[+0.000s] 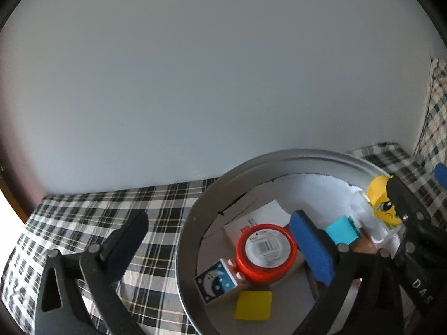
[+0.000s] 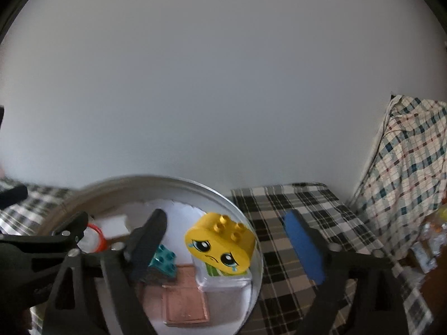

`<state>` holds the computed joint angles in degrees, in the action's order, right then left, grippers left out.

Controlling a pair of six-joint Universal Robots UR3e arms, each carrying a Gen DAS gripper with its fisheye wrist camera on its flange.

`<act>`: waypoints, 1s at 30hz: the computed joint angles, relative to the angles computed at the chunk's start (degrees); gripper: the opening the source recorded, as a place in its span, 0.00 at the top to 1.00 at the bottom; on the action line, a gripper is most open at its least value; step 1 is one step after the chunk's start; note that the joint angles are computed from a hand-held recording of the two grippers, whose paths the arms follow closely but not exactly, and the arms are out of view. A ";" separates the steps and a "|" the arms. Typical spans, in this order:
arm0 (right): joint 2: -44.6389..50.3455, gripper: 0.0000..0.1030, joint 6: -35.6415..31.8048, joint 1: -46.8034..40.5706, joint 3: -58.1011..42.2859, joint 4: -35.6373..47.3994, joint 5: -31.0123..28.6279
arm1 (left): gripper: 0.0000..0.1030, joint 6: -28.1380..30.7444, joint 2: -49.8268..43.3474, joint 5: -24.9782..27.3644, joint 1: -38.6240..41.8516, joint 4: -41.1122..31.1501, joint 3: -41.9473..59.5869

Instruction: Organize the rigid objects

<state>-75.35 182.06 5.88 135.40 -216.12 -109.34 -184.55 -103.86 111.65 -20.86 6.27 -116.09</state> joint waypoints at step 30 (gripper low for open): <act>9.54 0.11 6.31 3.72 5.37 -27.42 -6.14 | 0.00 0.85 -2.15 0.67 -2.32 26.01 -13.71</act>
<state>-65.81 188.37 9.60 140.77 -243.54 -115.48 -183.70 -106.01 112.32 -23.18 32.28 -129.80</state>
